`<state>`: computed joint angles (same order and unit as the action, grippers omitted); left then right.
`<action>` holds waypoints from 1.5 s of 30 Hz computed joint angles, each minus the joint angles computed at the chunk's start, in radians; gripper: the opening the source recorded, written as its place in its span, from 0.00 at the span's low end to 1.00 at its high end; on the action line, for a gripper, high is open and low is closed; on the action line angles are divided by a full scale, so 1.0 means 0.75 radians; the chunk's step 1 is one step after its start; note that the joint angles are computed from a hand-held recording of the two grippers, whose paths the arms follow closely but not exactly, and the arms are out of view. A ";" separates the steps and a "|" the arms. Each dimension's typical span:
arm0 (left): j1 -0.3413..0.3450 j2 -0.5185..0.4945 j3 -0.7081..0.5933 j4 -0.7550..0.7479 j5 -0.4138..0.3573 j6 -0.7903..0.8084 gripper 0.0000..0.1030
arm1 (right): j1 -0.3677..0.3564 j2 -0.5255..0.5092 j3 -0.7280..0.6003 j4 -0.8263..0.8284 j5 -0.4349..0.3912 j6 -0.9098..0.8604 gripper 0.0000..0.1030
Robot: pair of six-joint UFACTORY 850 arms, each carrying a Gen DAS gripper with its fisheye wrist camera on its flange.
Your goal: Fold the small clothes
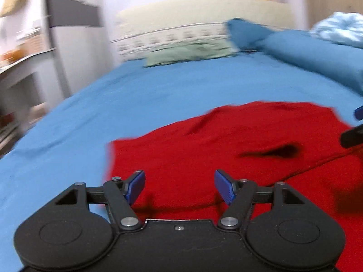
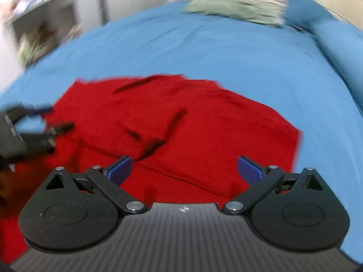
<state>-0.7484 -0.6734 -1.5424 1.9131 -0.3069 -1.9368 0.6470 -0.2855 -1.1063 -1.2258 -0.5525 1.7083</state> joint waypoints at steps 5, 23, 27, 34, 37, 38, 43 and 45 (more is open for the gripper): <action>0.071 -0.013 0.038 -0.217 0.021 0.037 0.71 | -0.008 -0.258 -0.307 0.186 -0.064 -0.455 0.98; 0.106 -0.019 0.045 -0.083 0.097 -0.157 0.71 | -0.033 -0.607 -0.745 0.347 -0.169 -0.773 0.24; 0.115 -0.018 0.046 -0.041 0.120 -0.219 0.71 | -0.031 -0.480 -0.580 0.054 -0.163 -0.381 0.22; 0.115 -0.042 0.011 -0.048 0.116 -0.204 0.71 | -0.087 -0.229 -0.283 -0.215 -0.337 0.159 0.22; 0.120 -0.075 -0.036 -0.040 0.124 -0.215 0.71 | -0.121 -0.153 -0.172 -0.225 -0.392 0.265 0.22; 0.125 -0.090 -0.058 -0.068 0.132 -0.194 0.71 | -0.129 -0.129 -0.134 -0.232 -0.392 0.307 0.22; 0.141 -0.093 -0.068 -0.046 0.174 -0.241 0.69 | -0.154 -0.032 0.054 -0.311 -0.338 0.552 0.22; 0.145 -0.084 -0.058 -0.059 0.183 -0.232 0.68 | -0.156 -0.011 0.110 -0.342 -0.316 0.636 0.22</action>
<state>-0.6399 -0.7363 -1.5857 1.8686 -0.1698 -2.1106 0.5300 -0.2934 -1.0239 -1.4820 -0.7899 2.1850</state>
